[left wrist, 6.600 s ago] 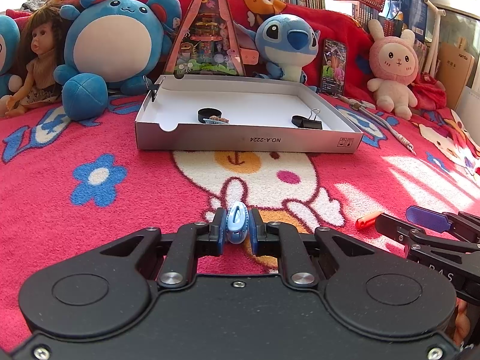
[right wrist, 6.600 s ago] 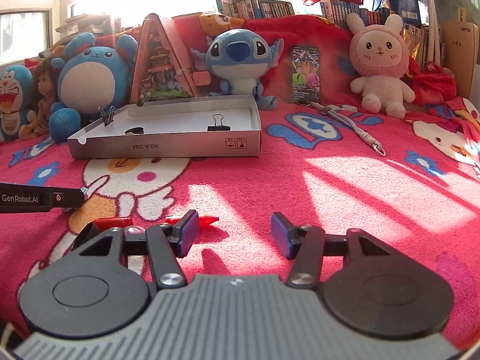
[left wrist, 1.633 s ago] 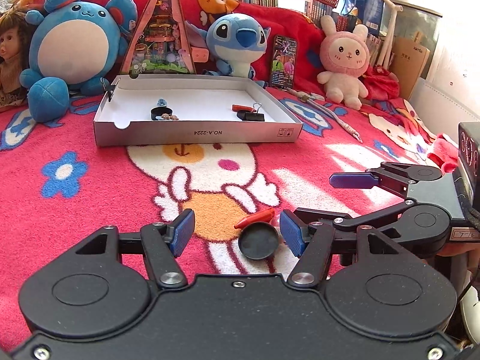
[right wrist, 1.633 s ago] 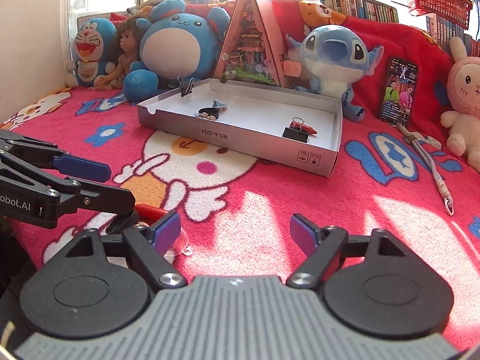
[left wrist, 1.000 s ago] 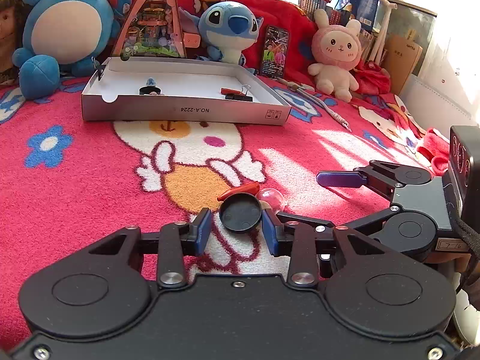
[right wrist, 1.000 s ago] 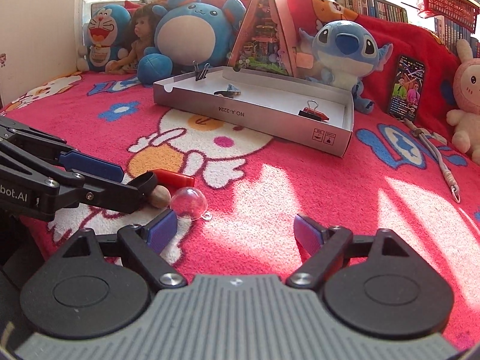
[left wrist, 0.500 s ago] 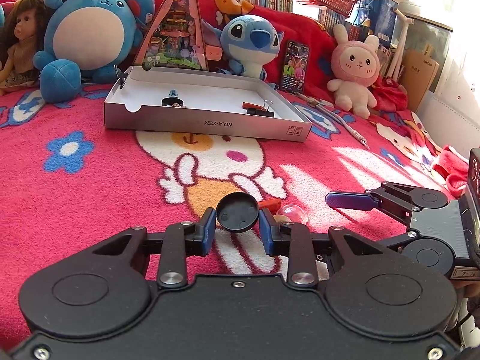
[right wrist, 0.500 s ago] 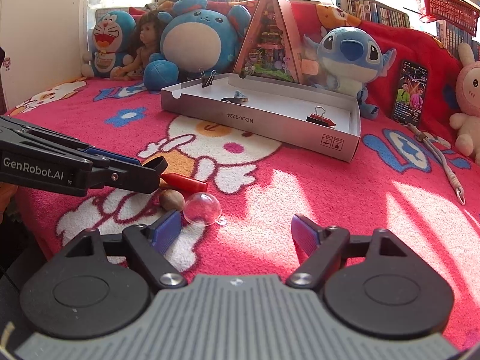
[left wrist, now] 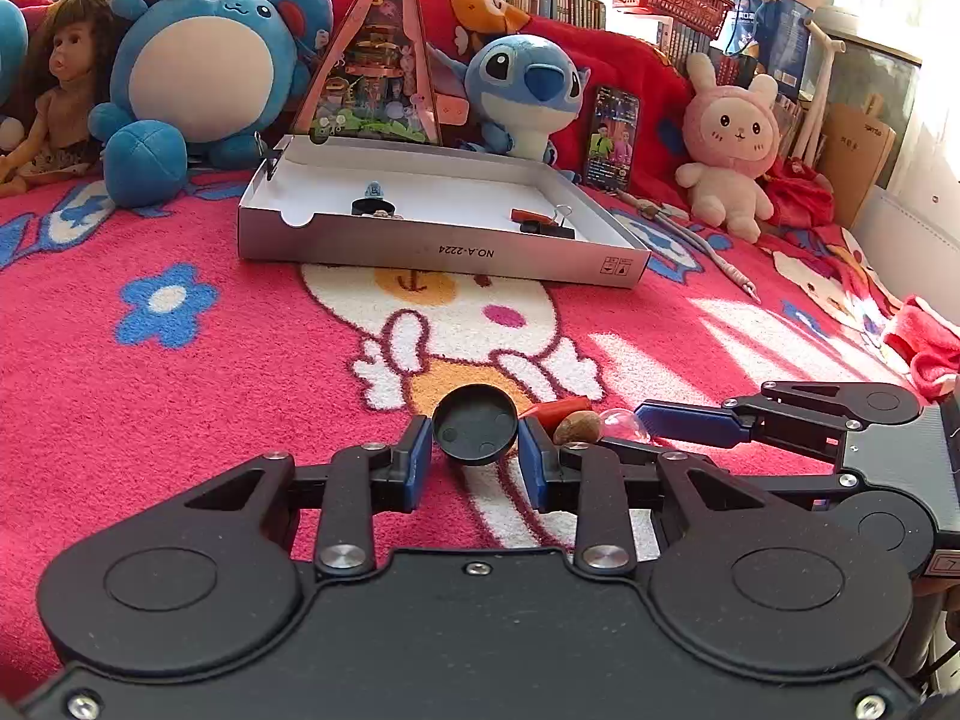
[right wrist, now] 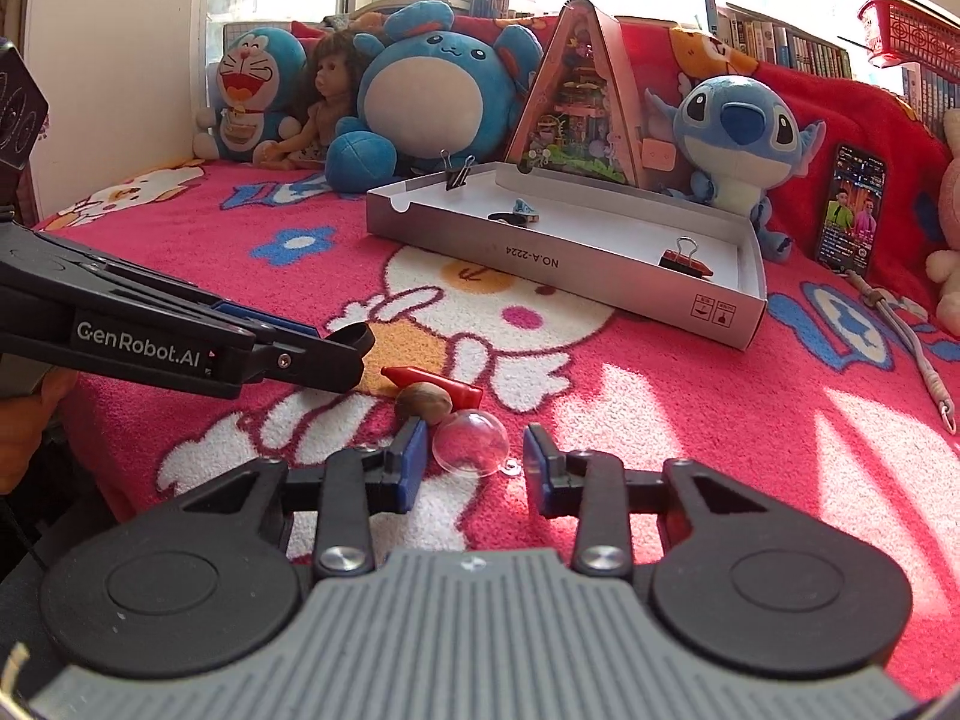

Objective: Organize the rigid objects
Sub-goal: 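Grasp the black round cap with the left tool while the right tool grasps the clear ball, then carry the black cap with the left tool while the right tool carries the clear ball into the box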

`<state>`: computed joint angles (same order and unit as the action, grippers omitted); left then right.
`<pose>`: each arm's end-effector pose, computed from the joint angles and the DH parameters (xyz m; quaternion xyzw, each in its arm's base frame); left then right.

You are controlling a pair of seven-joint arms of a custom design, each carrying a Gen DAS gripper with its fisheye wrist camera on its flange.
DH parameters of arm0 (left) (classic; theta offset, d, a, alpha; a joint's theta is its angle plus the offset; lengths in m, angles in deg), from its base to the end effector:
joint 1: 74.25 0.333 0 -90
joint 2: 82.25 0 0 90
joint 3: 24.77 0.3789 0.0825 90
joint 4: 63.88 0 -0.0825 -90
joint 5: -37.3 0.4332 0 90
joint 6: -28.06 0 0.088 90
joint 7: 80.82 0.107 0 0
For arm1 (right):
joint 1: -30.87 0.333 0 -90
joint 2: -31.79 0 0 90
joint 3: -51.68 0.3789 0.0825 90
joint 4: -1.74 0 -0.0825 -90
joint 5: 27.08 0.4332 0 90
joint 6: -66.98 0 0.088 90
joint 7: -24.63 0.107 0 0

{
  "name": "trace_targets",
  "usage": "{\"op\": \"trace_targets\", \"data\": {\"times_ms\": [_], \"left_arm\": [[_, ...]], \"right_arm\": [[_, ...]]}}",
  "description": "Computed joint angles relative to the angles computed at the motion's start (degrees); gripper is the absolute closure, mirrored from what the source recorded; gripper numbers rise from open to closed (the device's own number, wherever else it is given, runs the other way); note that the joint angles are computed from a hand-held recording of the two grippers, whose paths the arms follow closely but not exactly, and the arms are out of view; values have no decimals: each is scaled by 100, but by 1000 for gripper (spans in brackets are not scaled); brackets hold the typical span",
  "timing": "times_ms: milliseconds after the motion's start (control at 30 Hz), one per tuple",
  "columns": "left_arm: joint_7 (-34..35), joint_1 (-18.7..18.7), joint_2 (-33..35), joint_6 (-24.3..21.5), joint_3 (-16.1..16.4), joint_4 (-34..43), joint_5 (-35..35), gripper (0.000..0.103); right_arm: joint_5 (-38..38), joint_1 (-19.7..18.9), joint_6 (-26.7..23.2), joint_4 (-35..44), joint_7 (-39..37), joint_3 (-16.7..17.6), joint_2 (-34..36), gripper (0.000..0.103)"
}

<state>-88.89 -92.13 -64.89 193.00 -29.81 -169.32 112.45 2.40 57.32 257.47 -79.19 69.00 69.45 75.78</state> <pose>0.6391 -0.3238 0.4509 -0.6758 0.5793 -0.3742 0.2602 0.6991 0.4869 0.4004 -0.7782 0.3236 -0.2528 0.4752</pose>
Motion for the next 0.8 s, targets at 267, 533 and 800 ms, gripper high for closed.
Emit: {"op": "trace_targets", "data": {"times_ms": [267, 533, 800], "left_arm": [[-113, 5, -7, -76, 12, 8, 56, 73], [-6, 13, 57, -178, 25, 170, 64, 73], [142, 30, 167, -300, 77, 471, 49, 73]], "right_arm": [[337, 297, 147, -11, 343, -486, -72, 65], [689, 769, 120, 235, 649, -1206, -14, 65], [1065, 1506, -182, 629, 1350, -2436, 161, 65]]}}
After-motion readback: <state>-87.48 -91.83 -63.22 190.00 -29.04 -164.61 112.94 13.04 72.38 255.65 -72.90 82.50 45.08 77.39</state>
